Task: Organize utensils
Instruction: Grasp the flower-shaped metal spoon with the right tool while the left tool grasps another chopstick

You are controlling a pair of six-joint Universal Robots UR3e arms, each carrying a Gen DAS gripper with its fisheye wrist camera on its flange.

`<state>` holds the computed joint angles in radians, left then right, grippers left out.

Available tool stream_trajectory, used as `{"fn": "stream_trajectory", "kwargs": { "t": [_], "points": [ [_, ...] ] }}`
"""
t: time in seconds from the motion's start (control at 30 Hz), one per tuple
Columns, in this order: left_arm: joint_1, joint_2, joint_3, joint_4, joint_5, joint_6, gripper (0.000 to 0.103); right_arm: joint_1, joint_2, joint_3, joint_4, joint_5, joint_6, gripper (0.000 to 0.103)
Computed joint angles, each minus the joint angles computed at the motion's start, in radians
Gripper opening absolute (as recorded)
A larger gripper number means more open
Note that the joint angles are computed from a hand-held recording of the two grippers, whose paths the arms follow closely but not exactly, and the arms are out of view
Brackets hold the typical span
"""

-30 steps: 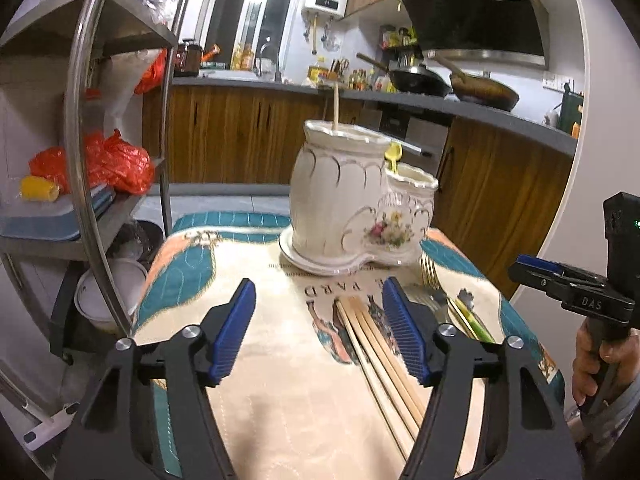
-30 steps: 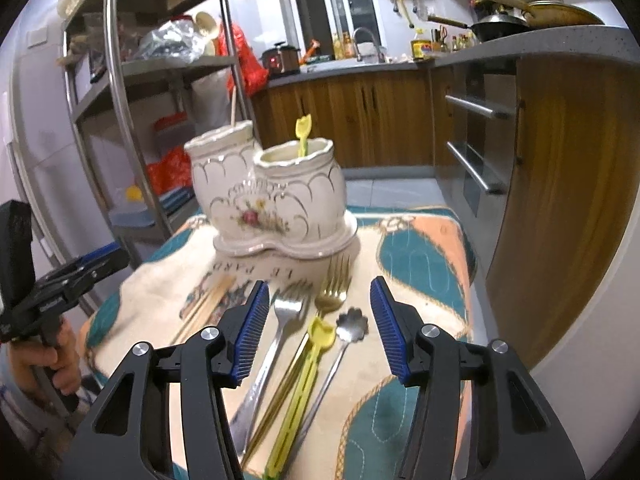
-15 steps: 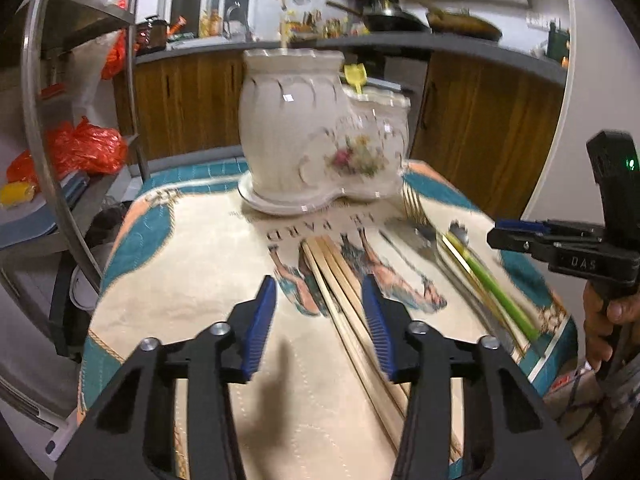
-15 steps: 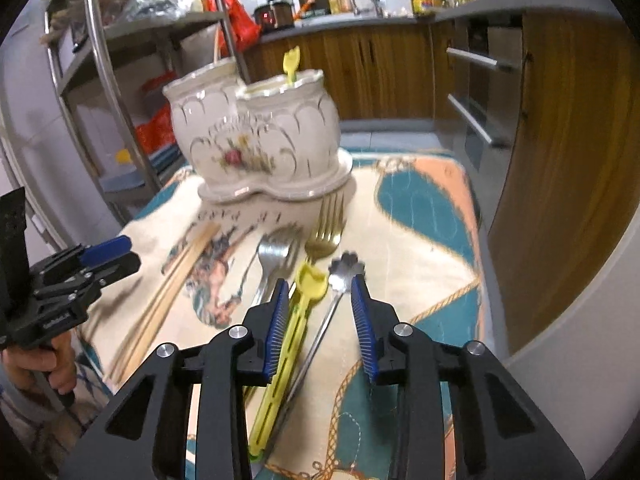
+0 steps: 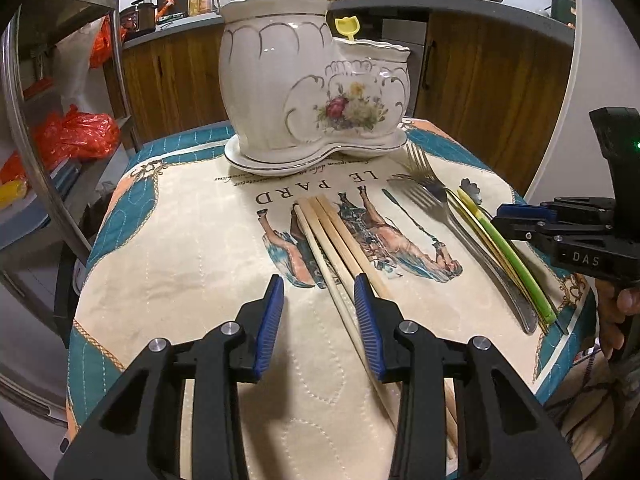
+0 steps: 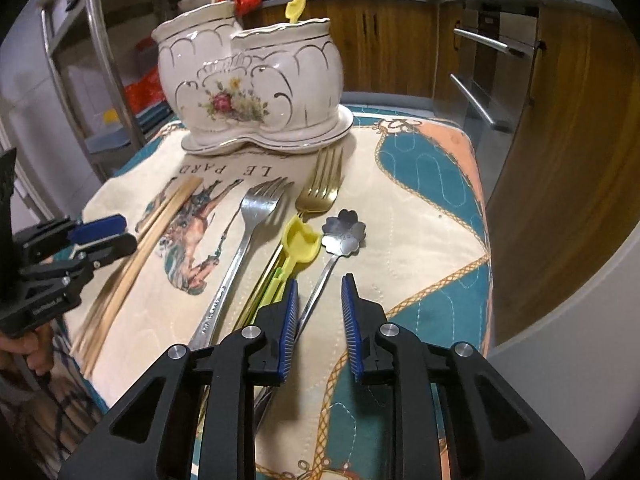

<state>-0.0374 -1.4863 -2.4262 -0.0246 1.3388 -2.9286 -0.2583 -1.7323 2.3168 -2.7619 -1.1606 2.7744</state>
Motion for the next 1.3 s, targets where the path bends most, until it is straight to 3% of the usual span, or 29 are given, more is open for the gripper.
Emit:
{"fn": "stream_trajectory", "kwargs": {
  "t": [0.13, 0.3, 0.47, 0.67, 0.83, 1.0, 1.3],
  "points": [
    [0.001, -0.008, 0.013, -0.025, 0.019, 0.008, 0.035, -0.008, 0.003, -0.008, 0.012, 0.004, -0.019, 0.014],
    [-0.011, 0.000, 0.084, -0.158, 0.044, 0.051, 0.035, -0.040, 0.013, -0.096, 0.185, 0.038, -0.075, 0.011],
    [-0.030, -0.026, 0.277, -0.450, 0.077, 0.156, 0.035, 0.010, 0.103, -0.348, 0.493, -0.036, -0.132, 0.011],
    [-0.024, -0.109, 0.535, -0.806, 0.077, 0.224, 0.032, 0.143, 0.261, -0.665, 0.770, -0.228, -0.125, 0.011],
    [-0.029, -0.154, 0.681, -1.018, 0.095, 0.239, 0.011, 0.191, 0.310, -0.747, 0.828, -0.288, -0.094, 0.010],
    [0.008, -0.114, 0.635, -1.006, 0.057, 0.238, 0.005, 0.172, 0.286, -0.701, 0.790, -0.253, -0.056, 0.004],
    [0.222, 0.131, 0.340, -0.850, -0.164, 0.287, 0.004, 0.020, 0.178, -0.519, 0.662, -0.055, -0.032, 0.004]
  ]
}}
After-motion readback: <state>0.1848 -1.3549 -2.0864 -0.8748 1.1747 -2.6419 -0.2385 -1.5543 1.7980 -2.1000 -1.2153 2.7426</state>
